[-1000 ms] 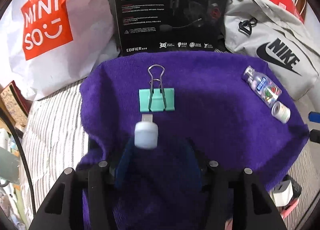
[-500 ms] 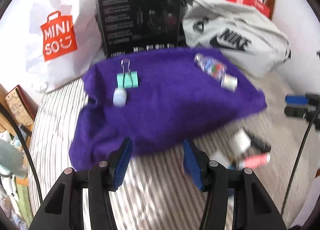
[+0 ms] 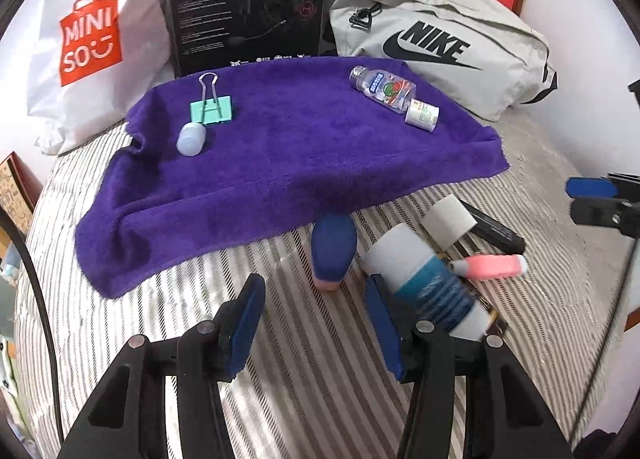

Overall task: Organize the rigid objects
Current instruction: 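Grasp the blue-capped tube with the left gripper while the right grasps the black box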

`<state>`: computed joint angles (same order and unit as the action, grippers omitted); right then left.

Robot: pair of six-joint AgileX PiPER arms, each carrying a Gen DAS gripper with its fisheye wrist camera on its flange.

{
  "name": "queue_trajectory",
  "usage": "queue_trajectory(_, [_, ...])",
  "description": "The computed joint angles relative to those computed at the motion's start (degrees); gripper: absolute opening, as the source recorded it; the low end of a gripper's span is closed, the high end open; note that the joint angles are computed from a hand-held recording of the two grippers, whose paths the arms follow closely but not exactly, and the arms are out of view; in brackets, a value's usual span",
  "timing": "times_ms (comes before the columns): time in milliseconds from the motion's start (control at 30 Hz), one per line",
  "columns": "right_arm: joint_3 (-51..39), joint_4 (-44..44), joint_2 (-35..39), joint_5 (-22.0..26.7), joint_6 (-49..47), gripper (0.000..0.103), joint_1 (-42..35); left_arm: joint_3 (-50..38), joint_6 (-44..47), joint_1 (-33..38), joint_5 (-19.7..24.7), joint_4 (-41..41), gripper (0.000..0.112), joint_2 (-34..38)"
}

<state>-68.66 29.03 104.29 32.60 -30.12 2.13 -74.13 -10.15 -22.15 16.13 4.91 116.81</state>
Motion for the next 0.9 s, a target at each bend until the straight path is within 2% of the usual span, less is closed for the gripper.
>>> queue_trajectory(133, [1.2,0.0,-0.4,0.3,0.0,0.063,0.2,-2.7,-4.6,-0.6,0.1,6.0,0.047,2.9])
queue_trajectory(167, [1.5,0.1,-0.6,0.2,-0.2,0.063,0.2,-2.9,-4.1,-0.5,-0.3,5.5,0.042,3.0])
queue_trajectory(233, [2.2,-0.2,-0.9,0.1,-0.1,0.063,0.4,-3.7,-1.1,-0.3,-0.2,2.0,0.039,3.5])
queue_trajectory(333, [3.0,0.3,-1.0,0.0,-0.4,0.063,0.4,-4.6,-3.4,-0.9,0.1,4.3,0.035,4.1])
queue_trajectory(400, [3.0,0.4,-0.4,0.0,0.0,0.063,0.4,-4.7,-1.6,-1.1,-0.2,2.6,0.019,4.1])
queue_trajectory(500, [2.8,0.6,0.5,0.0,0.0,0.063,0.5,-5.0,-3.6,-1.8,0.0,5.0,0.019,4.3])
queue_trajectory(633, [2.1,1.4,1.8,-0.2,-0.7,0.063,0.6,-4.4,-3.5,-1.5,0.4,4.0,0.019,3.7])
queue_trajectory(733, [0.3,1.6,4.0,-0.1,-1.2,0.063,0.8,-2.1,-7.8,-1.3,0.1,7.9,0.019,1.9])
queue_trajectory(900, [-5.1,-1.6,9.2,0.6,0.3,0.063,2.1,0.1,-6.8,0.0,-0.1,5.9,0.019,0.5])
